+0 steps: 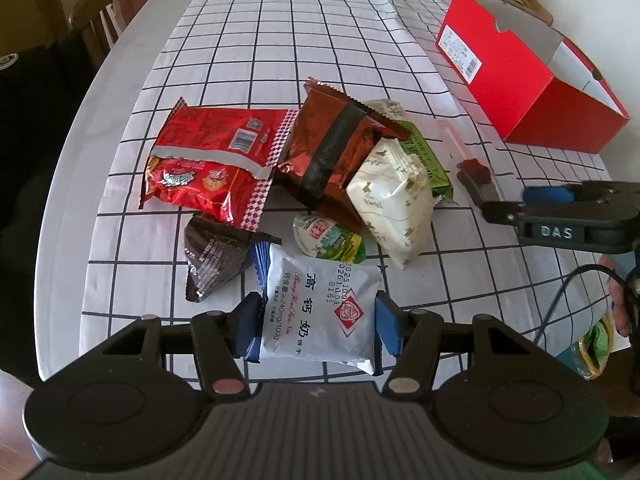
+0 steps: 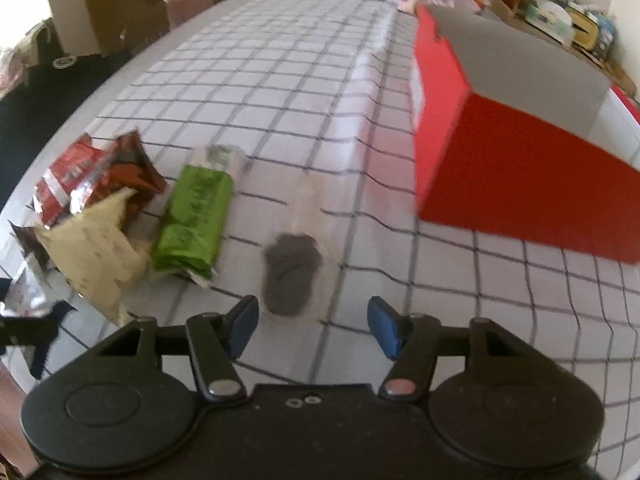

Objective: Organize snacks
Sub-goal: 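Carry the white packet and clear stick packet over the red box with both tools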

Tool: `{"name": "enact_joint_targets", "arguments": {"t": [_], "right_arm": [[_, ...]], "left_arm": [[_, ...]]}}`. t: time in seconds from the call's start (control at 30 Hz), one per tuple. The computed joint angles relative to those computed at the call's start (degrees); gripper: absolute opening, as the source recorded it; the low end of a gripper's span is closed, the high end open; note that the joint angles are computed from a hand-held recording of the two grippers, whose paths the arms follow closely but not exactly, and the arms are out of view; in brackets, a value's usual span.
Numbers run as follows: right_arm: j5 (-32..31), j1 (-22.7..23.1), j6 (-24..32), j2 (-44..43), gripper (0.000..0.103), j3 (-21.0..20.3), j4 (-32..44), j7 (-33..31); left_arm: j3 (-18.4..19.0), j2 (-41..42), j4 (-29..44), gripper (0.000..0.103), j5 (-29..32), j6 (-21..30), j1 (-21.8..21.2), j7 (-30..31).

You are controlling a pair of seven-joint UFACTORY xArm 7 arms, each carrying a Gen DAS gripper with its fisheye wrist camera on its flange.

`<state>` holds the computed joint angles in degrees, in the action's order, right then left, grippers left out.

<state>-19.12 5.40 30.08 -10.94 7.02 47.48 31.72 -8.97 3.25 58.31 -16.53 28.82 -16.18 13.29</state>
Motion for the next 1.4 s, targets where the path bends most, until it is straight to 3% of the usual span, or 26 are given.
{"name": "enact_joint_targets", "arguments": {"t": [0.23,0.3,0.4,0.57,0.93,1.4], "right_arm": [[-2.3,0.2,-1.8,2.8,0.052,-0.3,1.5,0.9],[-2.8,0.0,-2.7,2.5,0.039,-0.4,1.0,1.8],[-0.7,0.0,-4.0,2.0,0.033,-1.1,0.3,1.4],[-0.8,-0.3,-4.9,-0.2,0.032,-0.7,-1.2,1.1],[12.5,0.5,-5.3,-11.4,0.032,-3.1,-4.2,-8.1],[13.3,-7.2,-6.2,-17.4,0.033,-5.5,-2.6,-14.5]], "left_arm": [[0.0,0.0,0.3,0.059,0.6,0.4,-0.2,0.0],[0.1,-0.1,0.2,0.059,0.9,0.4,-0.1,-0.4],[0.2,0.0,0.4,0.059,1.1,0.5,-0.1,-0.8],[0.0,-0.3,0.5,0.059,1.1,0.3,-0.2,-1.1],[-0.1,-1.7,3.0,0.059,-0.3,0.8,-0.6,-0.7],[-2.9,3.7,17.0,0.059,0.9,0.4,-4.9,-2.8]]}}
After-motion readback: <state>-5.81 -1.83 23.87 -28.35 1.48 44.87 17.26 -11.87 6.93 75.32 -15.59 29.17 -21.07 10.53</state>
